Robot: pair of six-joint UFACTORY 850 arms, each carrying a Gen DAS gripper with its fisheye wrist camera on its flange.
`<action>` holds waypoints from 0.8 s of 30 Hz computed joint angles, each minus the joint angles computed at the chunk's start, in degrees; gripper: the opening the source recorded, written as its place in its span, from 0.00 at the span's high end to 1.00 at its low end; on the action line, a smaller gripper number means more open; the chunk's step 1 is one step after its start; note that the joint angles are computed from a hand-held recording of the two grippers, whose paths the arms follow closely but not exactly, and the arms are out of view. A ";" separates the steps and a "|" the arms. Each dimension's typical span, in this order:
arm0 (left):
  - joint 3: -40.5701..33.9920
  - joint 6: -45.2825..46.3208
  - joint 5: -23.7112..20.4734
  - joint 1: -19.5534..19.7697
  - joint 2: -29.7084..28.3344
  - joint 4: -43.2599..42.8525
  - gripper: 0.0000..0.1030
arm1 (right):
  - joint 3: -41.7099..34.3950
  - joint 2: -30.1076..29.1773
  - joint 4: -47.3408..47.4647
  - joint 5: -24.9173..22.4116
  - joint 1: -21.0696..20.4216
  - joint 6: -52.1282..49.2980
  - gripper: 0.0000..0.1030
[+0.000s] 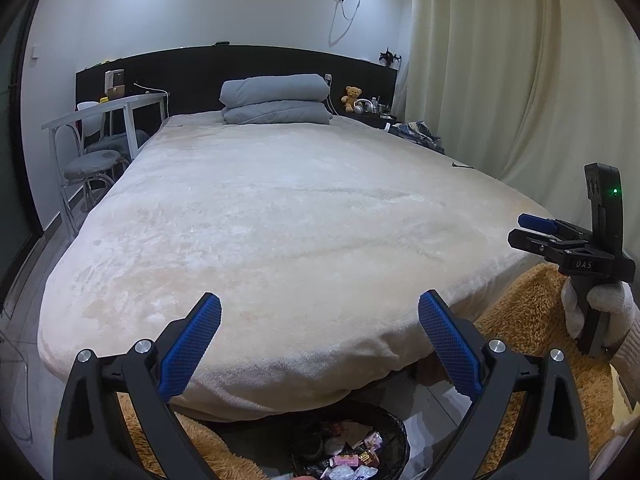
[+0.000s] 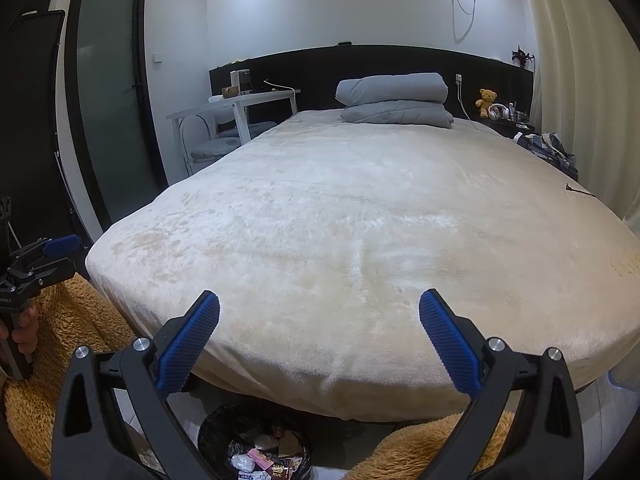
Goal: Collect trash
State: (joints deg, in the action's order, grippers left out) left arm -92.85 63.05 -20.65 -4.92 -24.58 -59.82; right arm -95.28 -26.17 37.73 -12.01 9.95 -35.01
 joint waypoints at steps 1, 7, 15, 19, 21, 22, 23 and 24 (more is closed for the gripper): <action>-0.05 -0.31 0.06 -0.06 -0.05 0.40 0.06 | -0.14 -0.11 -0.01 -0.05 -0.02 0.08 0.04; -0.15 -1.41 0.27 -0.22 -0.10 1.58 0.06 | -0.38 -0.33 0.31 -0.13 0.02 0.27 0.04; 0.01 -0.92 0.17 -0.12 -0.01 1.05 0.06 | -0.46 -0.37 0.17 -0.09 0.09 0.37 0.04; 0.01 -0.91 0.16 -0.08 -0.02 1.10 0.06 | -0.54 -0.43 0.06 -0.13 0.10 0.41 0.04; 0.01 -0.91 0.16 -0.08 -0.02 1.10 0.06 | -0.57 -0.47 0.19 -0.06 0.13 0.32 0.04; 0.01 -0.91 0.16 -0.08 -0.02 1.10 0.06 | -0.61 -0.51 0.29 -0.08 0.13 0.21 0.04; 0.02 -1.08 0.31 -0.10 -0.02 1.25 0.06 | -0.56 -0.47 0.23 -0.14 0.11 0.24 0.04; 0.06 -1.48 0.51 -0.12 0.00 1.58 0.06 | -0.73 -0.62 -0.21 -0.17 0.16 0.69 0.04</action>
